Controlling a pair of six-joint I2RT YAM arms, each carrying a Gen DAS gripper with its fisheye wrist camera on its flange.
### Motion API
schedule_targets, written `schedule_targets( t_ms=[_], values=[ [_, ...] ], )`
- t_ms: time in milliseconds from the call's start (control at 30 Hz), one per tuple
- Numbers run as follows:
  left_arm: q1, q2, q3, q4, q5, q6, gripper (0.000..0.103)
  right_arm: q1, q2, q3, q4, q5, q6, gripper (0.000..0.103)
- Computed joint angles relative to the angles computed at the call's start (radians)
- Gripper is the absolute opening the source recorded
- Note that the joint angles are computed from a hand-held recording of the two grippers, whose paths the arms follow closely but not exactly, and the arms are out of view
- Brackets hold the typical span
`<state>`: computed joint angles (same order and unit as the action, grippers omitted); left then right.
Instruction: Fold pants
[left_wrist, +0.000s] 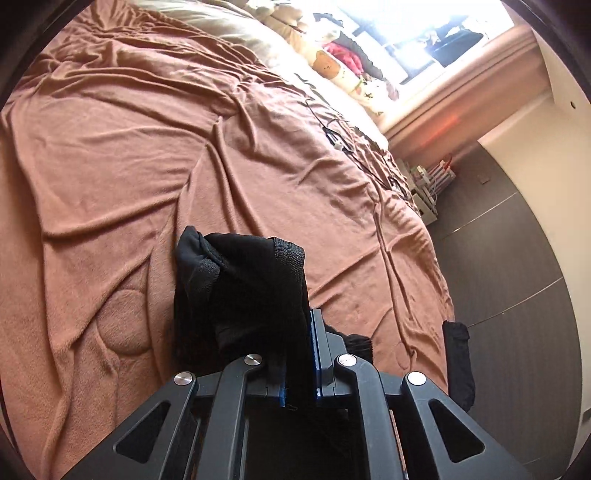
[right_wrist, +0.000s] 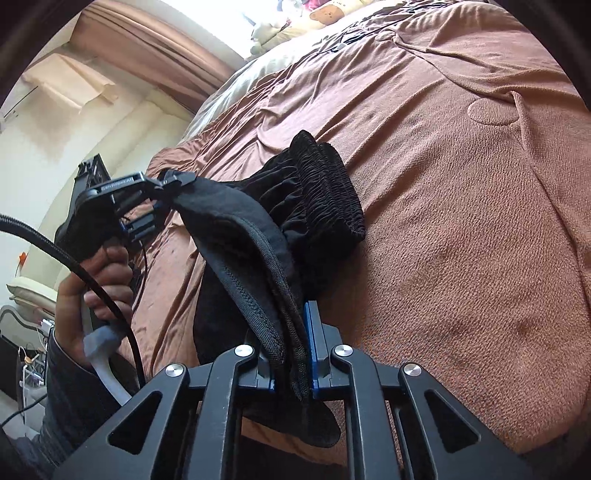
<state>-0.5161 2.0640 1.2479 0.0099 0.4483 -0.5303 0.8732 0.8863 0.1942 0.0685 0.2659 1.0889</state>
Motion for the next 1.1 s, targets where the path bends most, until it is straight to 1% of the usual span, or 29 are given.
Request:
schedule_targets(
  t_ms=[267,433,467,500,533,600,667,700,733,767,933,1067,1100],
  values=[
    [-0.075,0.094,0.21,-0.127,-0.004,0.046,0.01,0.051,-0.049,-0.023,-0.03,0.038,0.024,0.009],
    [-0.106,0.158,0.294,-0.153,0.02,0.045,0.01,0.085,-0.108,-0.047,-0.068,0.074,0.062,0.009],
    [-0.113,0.172,0.31,-0.159,0.024,0.047,0.011,0.089,-0.123,-0.053,-0.076,0.079,0.07,0.006],
    [-0.12,0.185,0.327,-0.173,0.017,0.05,0.011,0.094,-0.135,-0.058,-0.084,0.083,0.08,0.006],
    [-0.129,0.196,0.343,-0.186,0.007,0.047,0.012,0.102,-0.15,-0.062,-0.096,0.093,0.091,0.006],
    [-0.135,0.218,0.36,-0.198,0.02,0.044,0.02,0.11,-0.16,-0.068,-0.103,0.102,0.105,0.006],
    [-0.135,0.22,0.348,-0.189,0.038,0.037,0.04,0.115,-0.16,-0.074,-0.101,0.103,0.117,0.006],
    [-0.134,0.211,0.329,-0.178,0.038,0.039,0.044,0.118,-0.157,-0.074,-0.1,0.103,0.121,0.006],
    [-0.133,0.2,0.31,-0.171,0.032,0.042,0.05,0.123,-0.153,-0.073,-0.099,0.107,0.122,0.006],
    [-0.131,0.186,0.287,-0.163,0.025,0.046,0.053,0.131,-0.146,-0.07,-0.098,0.113,0.124,0.005],
    [-0.103,0.101,0.134,-0.099,0.016,0.039,0.054,0.156,-0.151,-0.065,-0.109,0.135,0.142,0.005],
    [-0.081,0.046,0.021,-0.076,0.01,0.049,0.054,0.158,-0.158,-0.071,-0.105,0.132,0.15,0.005],
    [-0.075,0.032,-0.008,-0.066,0.009,0.052,0.054,0.144,-0.149,-0.074,-0.088,0.119,0.141,0.005]
  ],
)
